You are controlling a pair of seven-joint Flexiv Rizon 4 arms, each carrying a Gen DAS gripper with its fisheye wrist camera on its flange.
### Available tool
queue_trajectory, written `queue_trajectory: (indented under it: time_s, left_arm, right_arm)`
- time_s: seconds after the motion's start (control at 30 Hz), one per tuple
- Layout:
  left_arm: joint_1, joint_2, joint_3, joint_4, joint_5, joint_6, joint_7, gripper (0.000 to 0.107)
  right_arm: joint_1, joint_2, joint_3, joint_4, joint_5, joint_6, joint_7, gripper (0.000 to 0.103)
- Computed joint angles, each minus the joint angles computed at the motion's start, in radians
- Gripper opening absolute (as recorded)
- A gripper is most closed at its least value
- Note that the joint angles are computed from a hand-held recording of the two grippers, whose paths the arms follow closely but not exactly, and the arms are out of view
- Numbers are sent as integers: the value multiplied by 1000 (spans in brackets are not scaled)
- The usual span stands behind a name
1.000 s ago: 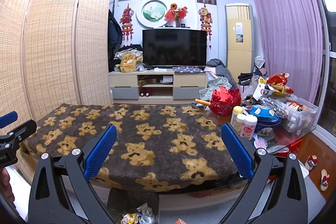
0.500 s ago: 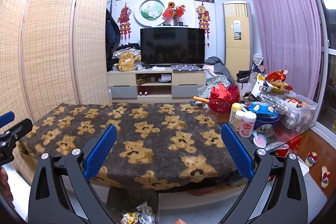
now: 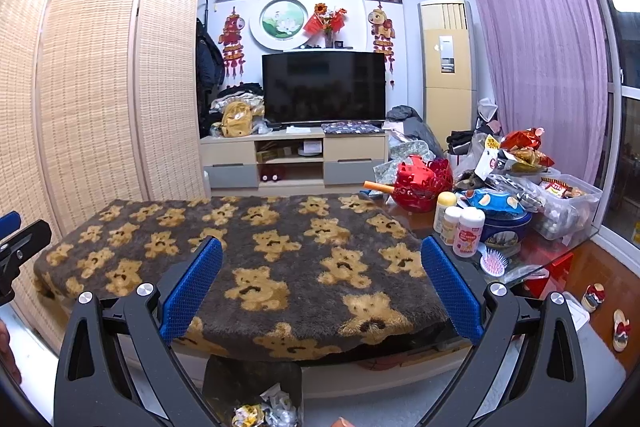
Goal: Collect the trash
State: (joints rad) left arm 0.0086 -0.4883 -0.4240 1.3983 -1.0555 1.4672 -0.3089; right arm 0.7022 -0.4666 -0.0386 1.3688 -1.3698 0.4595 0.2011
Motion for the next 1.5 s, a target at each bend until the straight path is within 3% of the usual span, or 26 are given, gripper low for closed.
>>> queue_trajectory:
  time_s: [0.73, 1.33, 1.5]
  left_arm:
    - [-4, 9, 6, 14, 16, 4, -15, 95]
    - [17, -1, -57, 9, -28, 40, 67, 95]
    - [8, -1, -46, 3, -46, 32, 78, 95]
  right_arm:
    - [5, -1, 4, 5, 11, -13, 6, 100]
    - [6, -11, -2, -9, 32, -19, -5, 100]
    - [5, -7, -1, -3, 34, -21, 2, 100]
